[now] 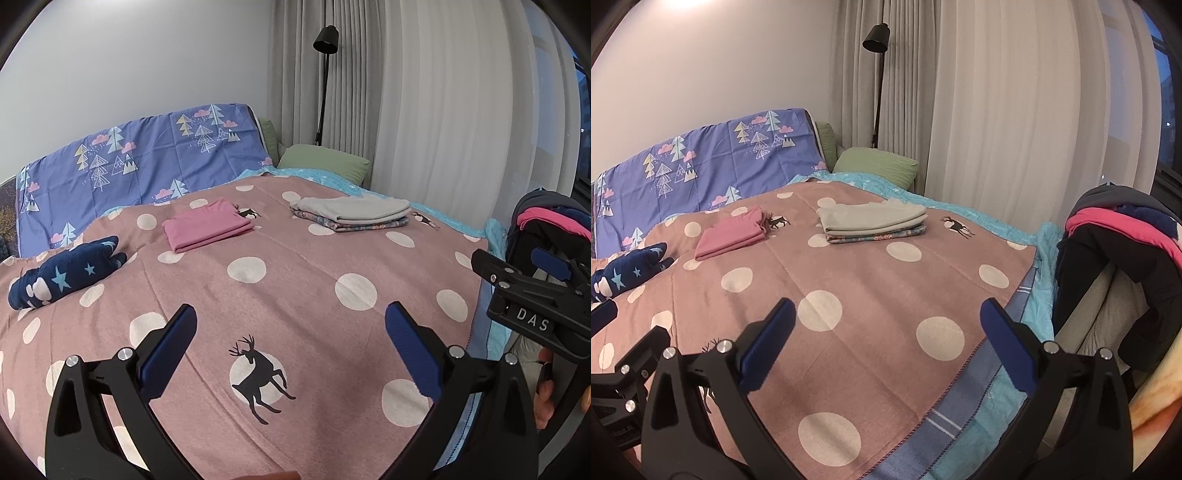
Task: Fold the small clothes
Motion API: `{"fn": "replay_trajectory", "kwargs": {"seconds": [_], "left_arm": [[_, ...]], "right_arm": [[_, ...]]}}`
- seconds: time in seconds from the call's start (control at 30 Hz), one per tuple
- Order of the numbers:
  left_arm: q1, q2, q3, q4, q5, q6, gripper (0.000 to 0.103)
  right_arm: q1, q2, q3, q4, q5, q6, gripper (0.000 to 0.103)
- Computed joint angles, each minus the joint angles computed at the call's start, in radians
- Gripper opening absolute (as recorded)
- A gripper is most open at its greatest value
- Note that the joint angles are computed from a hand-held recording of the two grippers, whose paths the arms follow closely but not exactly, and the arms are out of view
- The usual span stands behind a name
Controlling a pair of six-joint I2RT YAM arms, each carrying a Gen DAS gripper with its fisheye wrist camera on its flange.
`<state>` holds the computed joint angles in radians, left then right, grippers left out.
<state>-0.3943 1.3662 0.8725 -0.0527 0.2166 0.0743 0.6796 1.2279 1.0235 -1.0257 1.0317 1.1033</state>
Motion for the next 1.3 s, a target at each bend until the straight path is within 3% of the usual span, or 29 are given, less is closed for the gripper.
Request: {"fn": "replay_trajectory", "kwargs": {"seconds": [0.77, 0.93, 1.3], "left_arm": [[-0.006, 0.037, -0.001, 0.008, -0.021, 0.013, 0.102], [-0.005, 0.039, -0.003, 0.010, -0.021, 0.012, 0.102], [-0.010, 0.044, -0.010, 0.031, -0.032, 0.019, 0.102]], "right_arm": [[-0.058, 0.007, -0.039, 0.094, -0.036, -0.064, 0.101], [-0.042, 0.041, -0.027, 0.052, 0.013, -0.021, 0.101], [-0.050, 0.016, -0.048, 0.093, -0.006, -0.053, 0.101]]}}
